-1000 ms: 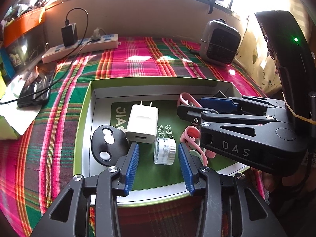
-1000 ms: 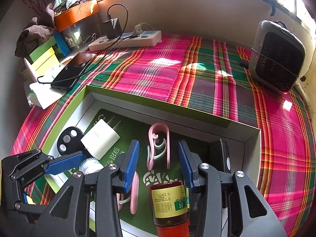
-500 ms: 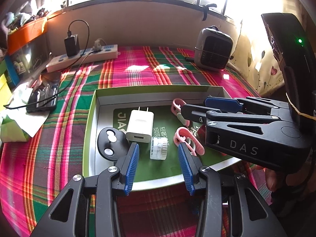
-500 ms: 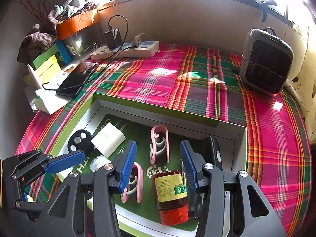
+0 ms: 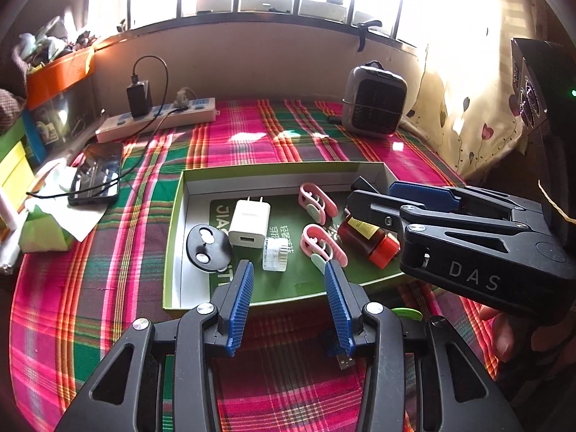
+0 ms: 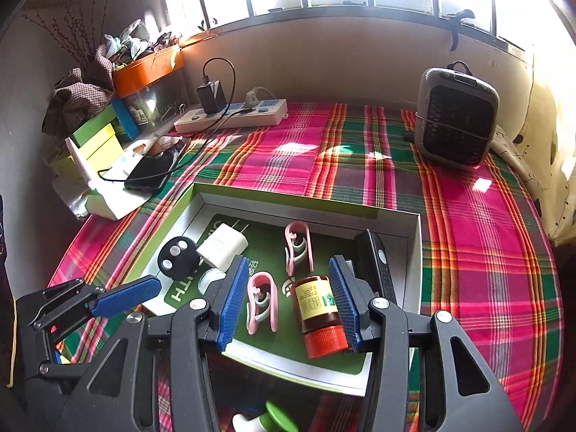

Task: Organize rigid objects
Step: 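Withdraw both open tools from the box toward the spool and blue USB stick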

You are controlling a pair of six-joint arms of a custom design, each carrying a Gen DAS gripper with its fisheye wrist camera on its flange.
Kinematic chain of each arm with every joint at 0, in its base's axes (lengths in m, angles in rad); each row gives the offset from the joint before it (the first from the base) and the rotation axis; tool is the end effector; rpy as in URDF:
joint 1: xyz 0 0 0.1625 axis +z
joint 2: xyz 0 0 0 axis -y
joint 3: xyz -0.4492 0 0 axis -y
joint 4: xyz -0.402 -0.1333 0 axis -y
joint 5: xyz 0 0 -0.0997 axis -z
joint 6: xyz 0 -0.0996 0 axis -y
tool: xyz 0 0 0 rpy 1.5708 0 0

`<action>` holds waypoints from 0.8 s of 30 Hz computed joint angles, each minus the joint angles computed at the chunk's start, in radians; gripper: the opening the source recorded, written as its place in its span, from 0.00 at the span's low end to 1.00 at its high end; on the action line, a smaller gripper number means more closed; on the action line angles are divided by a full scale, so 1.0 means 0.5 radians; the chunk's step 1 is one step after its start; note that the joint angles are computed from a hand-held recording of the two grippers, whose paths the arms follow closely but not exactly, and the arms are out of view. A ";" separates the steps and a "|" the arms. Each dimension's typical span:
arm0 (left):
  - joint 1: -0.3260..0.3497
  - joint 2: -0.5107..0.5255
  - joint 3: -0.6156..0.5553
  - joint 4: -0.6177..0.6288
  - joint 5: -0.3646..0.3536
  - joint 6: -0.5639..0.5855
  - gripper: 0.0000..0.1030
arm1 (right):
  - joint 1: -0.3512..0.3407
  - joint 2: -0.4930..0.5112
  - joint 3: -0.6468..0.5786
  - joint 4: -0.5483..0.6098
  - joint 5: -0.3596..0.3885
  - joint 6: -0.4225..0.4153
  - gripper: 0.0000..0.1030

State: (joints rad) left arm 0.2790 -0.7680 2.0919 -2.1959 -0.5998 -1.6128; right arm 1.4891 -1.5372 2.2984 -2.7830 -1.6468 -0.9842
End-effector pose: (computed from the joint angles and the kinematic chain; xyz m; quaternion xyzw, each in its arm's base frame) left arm -0.3843 -0.3343 -0.0224 0.0249 0.8459 -0.3996 0.3525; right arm 0.0895 -0.4480 0.2882 0.4171 -0.8802 0.1736 0.1454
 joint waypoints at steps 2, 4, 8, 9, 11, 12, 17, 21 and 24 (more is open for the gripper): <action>-0.021 0.002 0.000 0.016 -0.003 -0.027 0.39 | -0.014 -0.050 0.028 -0.002 0.017 -0.011 0.46; -0.038 0.001 0.007 0.017 -0.007 -0.044 0.39 | -0.030 -0.096 0.050 0.003 0.030 -0.017 0.47; -0.080 0.000 0.019 0.041 -0.018 -0.105 0.39 | -0.080 -0.199 0.091 0.043 0.086 -0.025 0.47; -0.088 -0.002 0.022 0.043 -0.021 -0.117 0.39 | -0.093 -0.220 0.100 0.050 0.099 -0.026 0.47; -0.107 -0.005 0.030 0.054 -0.027 -0.150 0.39 | -0.124 -0.266 0.126 0.052 0.118 -0.040 0.47; -0.119 -0.005 0.037 0.045 -0.028 -0.155 0.39 | -0.138 -0.282 0.138 0.044 0.120 -0.044 0.46; -0.165 -0.001 0.073 -0.024 -0.044 -0.162 0.39 | -0.229 -0.376 0.185 0.073 0.164 -0.071 0.47; -0.196 0.004 0.100 -0.067 -0.070 -0.173 0.39 | -0.306 -0.450 0.221 0.078 0.204 -0.111 0.47; -0.213 0.002 0.130 -0.118 -0.087 -0.184 0.39 | -0.365 -0.491 0.232 0.105 0.233 -0.128 0.47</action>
State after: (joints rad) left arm 0.1723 -0.7669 2.1568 -2.2547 -0.6432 -1.7050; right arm 1.3067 -1.7826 2.4145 -2.7304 -1.5301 -1.0481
